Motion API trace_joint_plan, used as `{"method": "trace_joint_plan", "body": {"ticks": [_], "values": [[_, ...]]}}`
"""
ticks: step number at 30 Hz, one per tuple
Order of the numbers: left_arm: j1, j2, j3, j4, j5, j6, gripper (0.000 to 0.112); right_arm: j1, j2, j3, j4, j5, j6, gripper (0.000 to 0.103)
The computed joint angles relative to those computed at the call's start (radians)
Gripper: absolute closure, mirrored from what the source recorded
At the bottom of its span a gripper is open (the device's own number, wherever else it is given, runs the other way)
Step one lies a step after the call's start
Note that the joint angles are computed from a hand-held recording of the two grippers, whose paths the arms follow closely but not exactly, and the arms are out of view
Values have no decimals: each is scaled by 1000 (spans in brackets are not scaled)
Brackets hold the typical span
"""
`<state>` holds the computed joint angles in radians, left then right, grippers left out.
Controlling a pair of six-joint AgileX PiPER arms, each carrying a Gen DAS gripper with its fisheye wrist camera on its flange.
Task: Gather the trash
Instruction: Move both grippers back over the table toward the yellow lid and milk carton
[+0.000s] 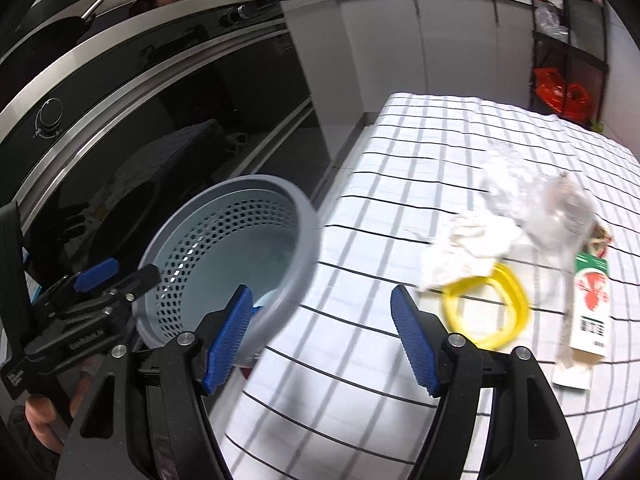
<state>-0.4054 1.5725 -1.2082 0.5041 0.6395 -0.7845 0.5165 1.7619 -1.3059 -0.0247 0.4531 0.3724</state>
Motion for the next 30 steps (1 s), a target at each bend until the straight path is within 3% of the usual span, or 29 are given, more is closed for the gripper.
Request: {"method": "trace_joint_plan", "body": {"ticks": [13,30], "values": [[-80,18,-26,11,4,-27,28,-125,-211,230,-11,-36,3,34],[-231,109,-160,68,43,-100,25,-339,-326,334,241,-41,-272,34]]}}
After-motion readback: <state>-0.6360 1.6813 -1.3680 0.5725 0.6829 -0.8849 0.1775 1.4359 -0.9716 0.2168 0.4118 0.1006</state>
